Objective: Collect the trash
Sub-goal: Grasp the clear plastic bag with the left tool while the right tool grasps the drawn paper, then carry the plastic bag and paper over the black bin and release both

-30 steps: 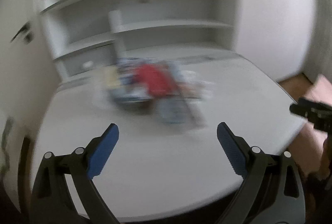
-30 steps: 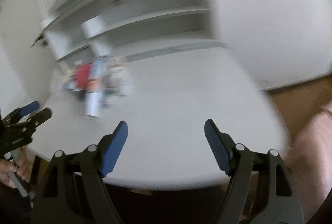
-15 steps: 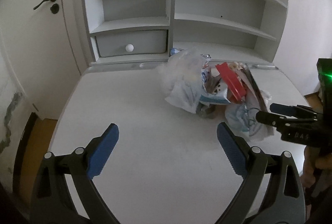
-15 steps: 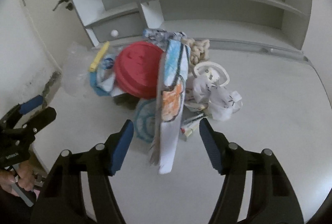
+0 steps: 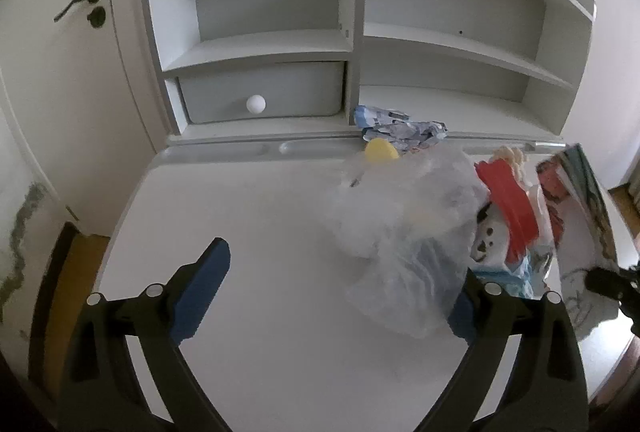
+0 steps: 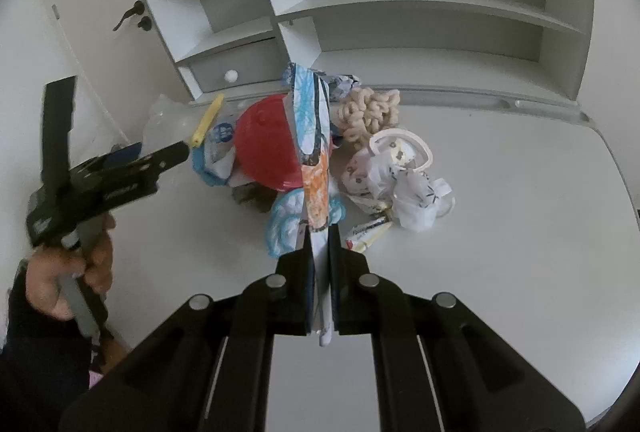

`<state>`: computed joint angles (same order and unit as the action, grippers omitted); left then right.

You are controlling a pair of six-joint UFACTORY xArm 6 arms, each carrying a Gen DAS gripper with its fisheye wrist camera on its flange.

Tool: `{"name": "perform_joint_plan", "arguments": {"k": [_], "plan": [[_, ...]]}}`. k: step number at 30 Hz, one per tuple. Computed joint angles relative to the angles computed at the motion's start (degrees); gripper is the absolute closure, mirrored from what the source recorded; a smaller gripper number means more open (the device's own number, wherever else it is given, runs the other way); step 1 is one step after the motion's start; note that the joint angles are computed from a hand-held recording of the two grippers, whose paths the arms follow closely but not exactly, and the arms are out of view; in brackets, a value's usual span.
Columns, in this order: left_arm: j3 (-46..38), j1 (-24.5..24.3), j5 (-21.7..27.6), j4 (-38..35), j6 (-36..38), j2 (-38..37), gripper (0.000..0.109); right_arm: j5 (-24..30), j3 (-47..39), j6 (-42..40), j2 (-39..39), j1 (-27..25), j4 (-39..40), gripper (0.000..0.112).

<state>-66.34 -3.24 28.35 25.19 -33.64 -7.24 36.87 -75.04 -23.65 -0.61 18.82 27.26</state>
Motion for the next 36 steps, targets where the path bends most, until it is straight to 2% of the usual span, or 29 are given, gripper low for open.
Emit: {"name": "perform_joint_plan", "arguments": {"k": [1, 2, 4, 6, 15, 20, 26, 30, 36], "plan": [[0.2, 0.2, -0.6, 0.1, 0.1, 0.0, 0.037, 0.1, 0.1, -0.1, -0.3, -0.1, 0.1, 0.105], [0.0, 0.4, -0.4, 0.0, 0.7, 0.0, 0.048, 0.2, 0.2, -0.5, -0.5, -0.3, 0.5, 0.105], [-0.3, 0.7, 0.1, -2.9, 3.7, 0.1, 0.094, -0.1, 0.2, -0.6, -0.7, -0.4, 0.5, 0.105], [-0.4, 1.2, 0.6, -4.1, 3.7, -0.5, 0.101, -0.5, 0.4, -0.7, -0.9, -0.7, 0.7, 0.105], [-2.7, 3.1, 2.7, 4.8, -3.0, -5.0, 0.103, -2.8, 3.1, -0.3, -3.8, -5.5, 0.7, 0.105], [-6.5, 0.2, 3.6, 4.5, -2.3, -4.1, 0.103, -3.6, 6.0, 0.2, -6.5, -10.3, 0.5, 0.105], [-13.3, -9.1, 2.1, 0.5, 2.4, 1.9, 0.103, -5.1, 12.6, 1.4, -12.1, -20.2, 0.3, 0.105], [-20.4, -17.7, 0.1, -4.1, 7.8, 9.1, 0.103, -6.4, 17.1, 2.5, -15.8, -28.0, -0.5, 0.105], [-34.1, -30.0, -0.5, -15.8, 20.4, 22.0, 0.103, -7.4, 23.9, 3.5, -20.1, -41.5, -1.0, 0.105]]}}
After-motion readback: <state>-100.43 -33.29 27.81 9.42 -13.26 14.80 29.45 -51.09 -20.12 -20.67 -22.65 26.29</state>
